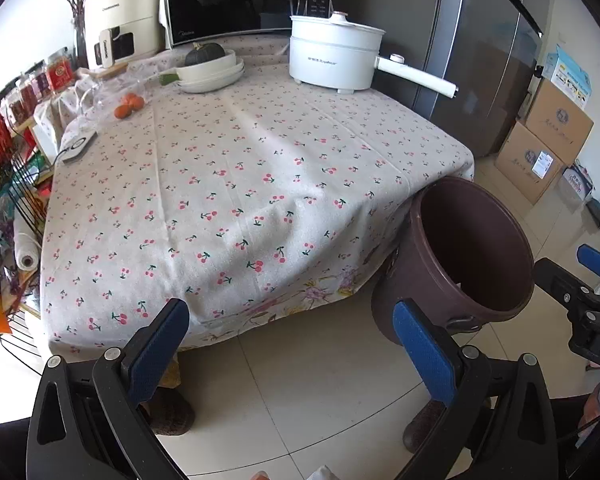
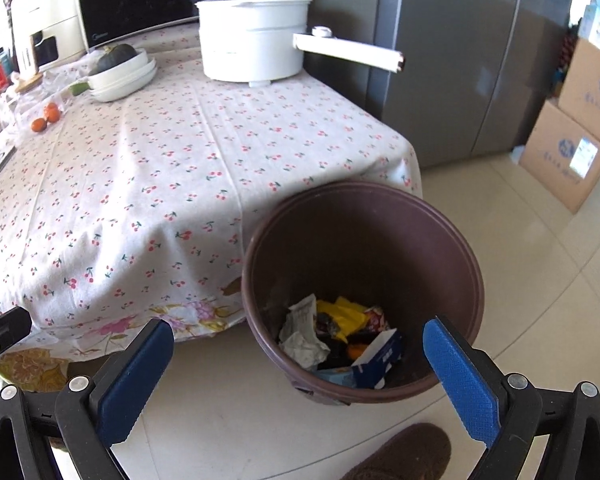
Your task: Collect trash
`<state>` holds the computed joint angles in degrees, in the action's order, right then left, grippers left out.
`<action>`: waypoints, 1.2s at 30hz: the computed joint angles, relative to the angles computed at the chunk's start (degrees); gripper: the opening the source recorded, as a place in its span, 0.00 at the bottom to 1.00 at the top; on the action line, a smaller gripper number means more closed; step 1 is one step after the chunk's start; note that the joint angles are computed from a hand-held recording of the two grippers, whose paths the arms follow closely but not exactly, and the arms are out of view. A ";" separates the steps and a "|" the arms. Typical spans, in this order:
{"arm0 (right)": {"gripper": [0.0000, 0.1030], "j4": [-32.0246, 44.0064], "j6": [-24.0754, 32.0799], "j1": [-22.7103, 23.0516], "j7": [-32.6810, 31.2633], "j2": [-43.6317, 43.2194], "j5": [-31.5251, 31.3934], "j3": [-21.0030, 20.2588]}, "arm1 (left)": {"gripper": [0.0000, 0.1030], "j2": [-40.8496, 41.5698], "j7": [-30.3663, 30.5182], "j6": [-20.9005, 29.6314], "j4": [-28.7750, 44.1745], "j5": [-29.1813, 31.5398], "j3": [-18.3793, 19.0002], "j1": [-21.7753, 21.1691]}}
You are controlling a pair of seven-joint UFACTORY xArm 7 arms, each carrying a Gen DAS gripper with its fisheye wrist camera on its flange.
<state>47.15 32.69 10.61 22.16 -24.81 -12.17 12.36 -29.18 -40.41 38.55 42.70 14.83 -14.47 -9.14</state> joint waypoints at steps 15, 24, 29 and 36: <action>0.99 -0.87 -1.71 0.45 3.09 0.71 -3.29 2.03 | 1.00 -2.14 -4.52 -0.93 -1.63 2.58 -1.40 1.81; 0.99 -0.87 -1.61 0.85 3.05 0.75 -3.42 1.85 | 1.00 -2.35 -5.66 -0.88 -1.76 3.71 -1.80 2.11; 0.99 -0.92 -1.30 0.80 3.21 0.64 -3.55 1.92 | 1.00 -2.32 -5.53 -0.80 -1.85 3.51 -1.61 1.77; 0.99 -0.97 -1.43 0.58 3.66 0.64 -3.85 1.93 | 1.00 -2.53 -5.69 -0.90 -1.92 4.00 -1.88 1.92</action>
<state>46.18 31.26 11.19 25.82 -24.18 -16.02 14.29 -31.71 -46.10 37.64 40.77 18.83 -16.35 -7.22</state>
